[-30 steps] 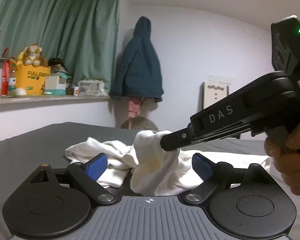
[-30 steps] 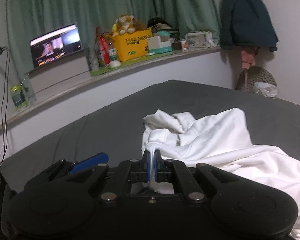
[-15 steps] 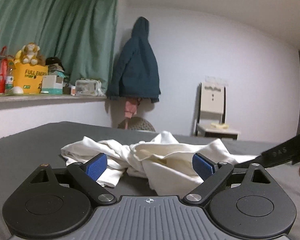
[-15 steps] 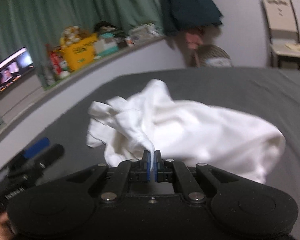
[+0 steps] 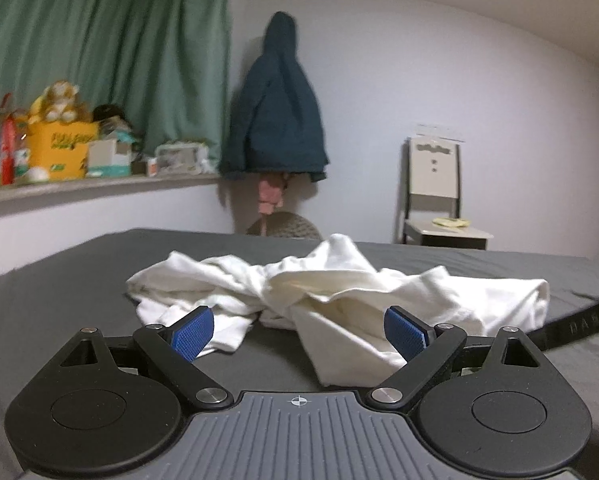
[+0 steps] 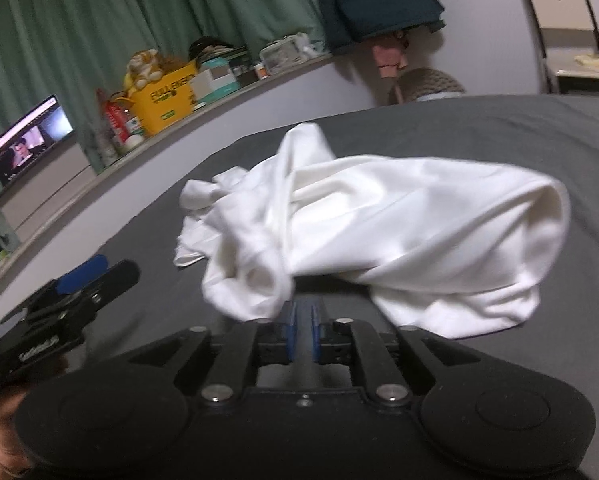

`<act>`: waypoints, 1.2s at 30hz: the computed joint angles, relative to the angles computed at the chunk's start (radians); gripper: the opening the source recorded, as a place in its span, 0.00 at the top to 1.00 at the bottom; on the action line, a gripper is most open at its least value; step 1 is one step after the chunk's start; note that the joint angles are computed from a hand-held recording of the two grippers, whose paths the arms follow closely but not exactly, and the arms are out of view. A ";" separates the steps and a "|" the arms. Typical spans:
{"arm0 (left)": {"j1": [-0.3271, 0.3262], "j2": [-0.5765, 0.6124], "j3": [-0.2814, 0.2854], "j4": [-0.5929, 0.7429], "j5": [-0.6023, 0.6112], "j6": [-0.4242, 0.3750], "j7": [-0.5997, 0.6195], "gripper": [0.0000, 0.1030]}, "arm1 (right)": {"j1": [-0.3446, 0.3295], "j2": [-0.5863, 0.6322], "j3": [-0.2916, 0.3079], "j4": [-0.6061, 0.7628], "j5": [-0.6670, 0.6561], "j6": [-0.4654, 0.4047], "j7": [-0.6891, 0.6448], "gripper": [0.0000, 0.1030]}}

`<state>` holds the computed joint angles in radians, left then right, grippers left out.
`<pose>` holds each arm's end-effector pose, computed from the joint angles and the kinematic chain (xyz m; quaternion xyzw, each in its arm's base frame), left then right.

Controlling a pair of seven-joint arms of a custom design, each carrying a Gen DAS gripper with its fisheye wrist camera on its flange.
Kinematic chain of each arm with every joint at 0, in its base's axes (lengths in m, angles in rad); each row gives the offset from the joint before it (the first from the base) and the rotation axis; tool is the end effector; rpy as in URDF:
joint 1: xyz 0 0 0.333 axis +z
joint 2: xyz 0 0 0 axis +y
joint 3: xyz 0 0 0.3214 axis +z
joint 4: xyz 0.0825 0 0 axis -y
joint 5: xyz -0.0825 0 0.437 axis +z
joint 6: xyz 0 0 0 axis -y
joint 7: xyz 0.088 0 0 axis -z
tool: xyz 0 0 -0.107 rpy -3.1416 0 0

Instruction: Fold clothes

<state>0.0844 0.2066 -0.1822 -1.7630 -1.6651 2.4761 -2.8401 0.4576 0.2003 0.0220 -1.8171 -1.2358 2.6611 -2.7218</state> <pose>0.7061 -0.0577 0.4851 -0.3164 0.7163 -0.5807 0.2227 0.6098 0.3466 0.4673 -0.4249 0.7619 -0.2612 0.4133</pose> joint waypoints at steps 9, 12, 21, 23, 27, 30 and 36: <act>-0.010 0.006 -0.006 0.001 0.044 0.059 -0.016 0.10 | 0.002 0.030 -0.015 0.011 0.017 0.075 -0.017 0.80; -0.015 0.005 -0.008 -0.003 0.058 0.075 -0.015 0.10 | 0.003 0.028 -0.023 0.002 0.010 0.092 0.006 0.80; -0.028 0.010 -0.014 -0.006 0.103 0.130 -0.056 0.10 | 0.008 0.023 -0.021 0.012 -0.050 0.096 0.035 0.80; -0.029 0.012 -0.016 -0.003 0.111 0.145 -0.073 0.10 | 0.007 0.027 -0.018 0.020 -0.055 0.111 0.017 0.80; -0.030 0.014 -0.019 0.000 0.113 0.174 -0.099 0.10 | 0.015 0.037 -0.011 0.037 -0.040 0.112 -0.056 0.76; -0.034 0.020 -0.021 0.006 0.122 0.202 -0.123 0.10 | 0.019 0.039 -0.013 0.040 -0.018 0.124 -0.065 0.75; -0.032 0.024 -0.028 0.009 0.137 0.219 -0.137 0.10 | 0.034 0.025 -0.012 0.030 0.052 0.048 -0.085 0.75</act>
<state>0.0520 0.2311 -0.2098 -1.7545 -1.5277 2.6955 -2.9771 0.4915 0.2254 0.0096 -1.7868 -1.1842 2.7092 -2.8069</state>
